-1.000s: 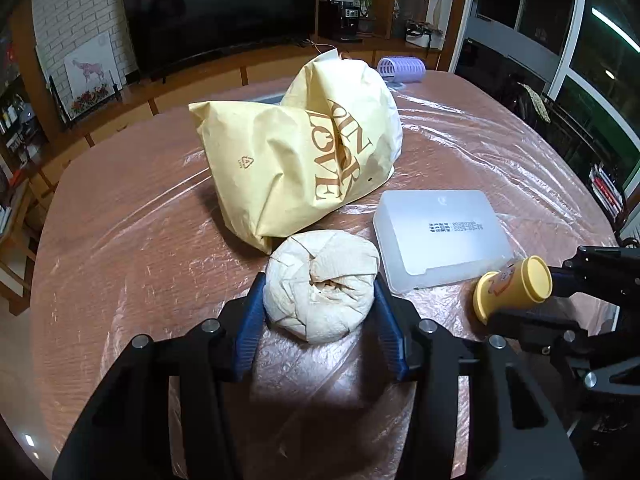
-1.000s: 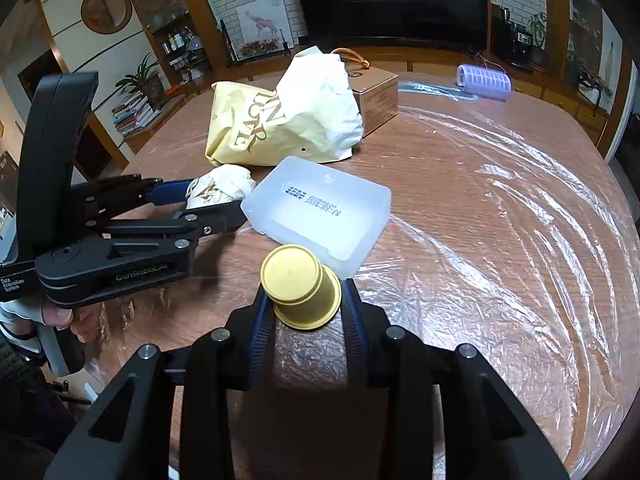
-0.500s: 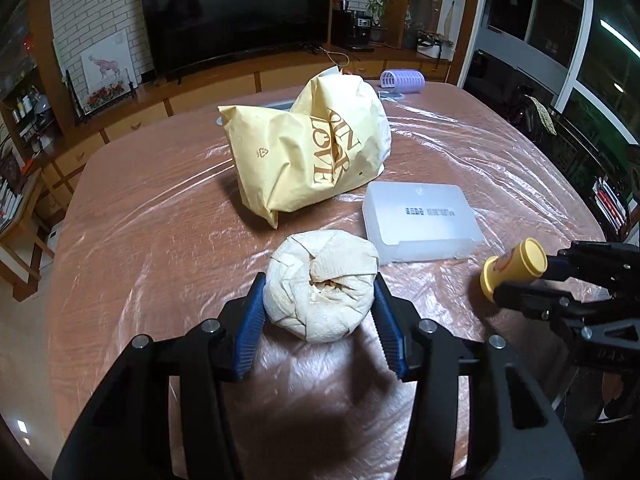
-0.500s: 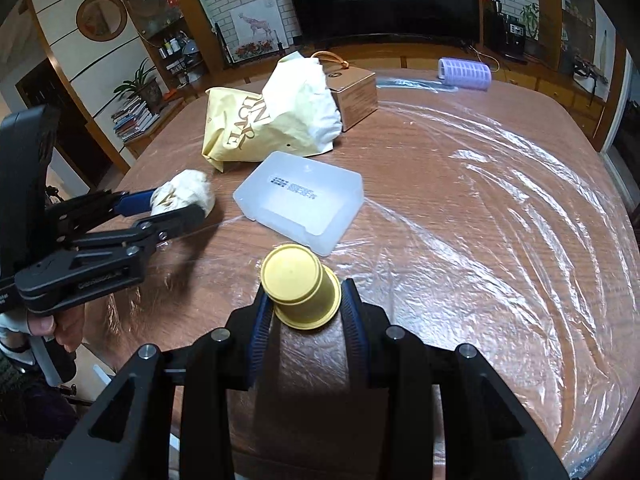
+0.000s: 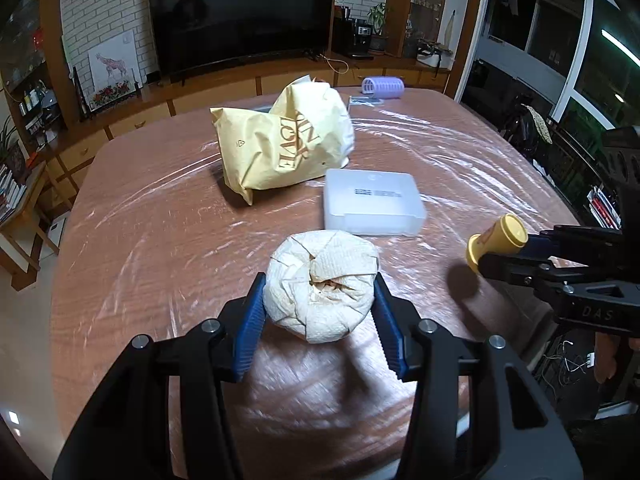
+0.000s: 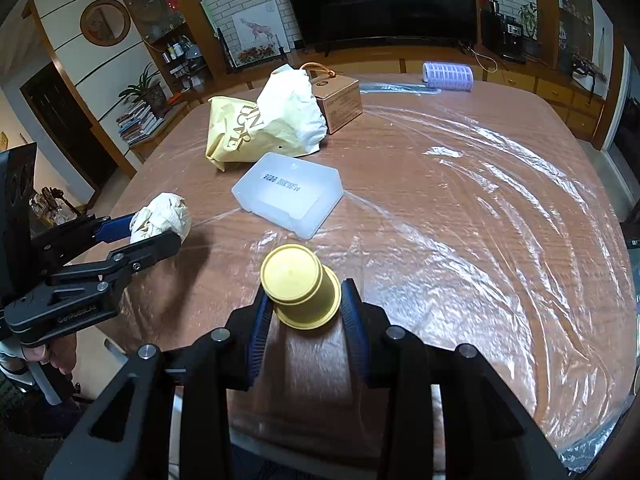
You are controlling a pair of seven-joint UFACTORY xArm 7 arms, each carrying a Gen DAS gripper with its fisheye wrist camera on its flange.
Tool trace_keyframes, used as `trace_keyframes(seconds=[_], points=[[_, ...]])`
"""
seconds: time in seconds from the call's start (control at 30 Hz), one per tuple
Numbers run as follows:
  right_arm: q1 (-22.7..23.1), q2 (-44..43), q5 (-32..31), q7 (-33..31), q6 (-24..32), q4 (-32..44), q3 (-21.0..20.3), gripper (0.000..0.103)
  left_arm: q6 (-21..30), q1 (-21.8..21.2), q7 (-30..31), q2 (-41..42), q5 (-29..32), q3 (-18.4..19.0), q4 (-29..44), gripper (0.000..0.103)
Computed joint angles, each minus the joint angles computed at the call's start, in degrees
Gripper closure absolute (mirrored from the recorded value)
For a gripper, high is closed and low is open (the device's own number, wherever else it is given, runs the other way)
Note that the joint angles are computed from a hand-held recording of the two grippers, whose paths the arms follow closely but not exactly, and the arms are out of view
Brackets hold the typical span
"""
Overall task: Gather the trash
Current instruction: 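Carry the tissue bundle and yellow cup over the black bin with both tools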
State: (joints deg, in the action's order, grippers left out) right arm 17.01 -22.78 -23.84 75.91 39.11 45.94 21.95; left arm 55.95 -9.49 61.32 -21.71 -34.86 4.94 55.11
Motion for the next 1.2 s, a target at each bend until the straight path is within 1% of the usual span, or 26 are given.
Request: trace_keyframes(seconds=[0.3,0.77,1.0,1.2], points=[[1.7,-3.7,2.2,-0.9,0.5,-1.8,0.8,0.068,2.0,0.0,-1.1,-5.9,0.7,0.9,-3.7,0.051],[3.9,-10.2,7.7,-1.9,0.4,-5.4,3.0,0.068,5.5,-0.2,-3.1,-15.7,4.1,3.2,-10.1,0.051],[5.1,-12.2,9.7,-1.6,0.8,-6.4,4.4,0.068,6.9,-0.2,-3.6,-19.4,5.6,4.2,-12.2,0.051],[6.6,-13.4,11.2,-1.5,1.5,-6.9,5.3,0.068,9.3,0.0,-3.5,-23.8,7.2,5.0,-14.5,0.051]])
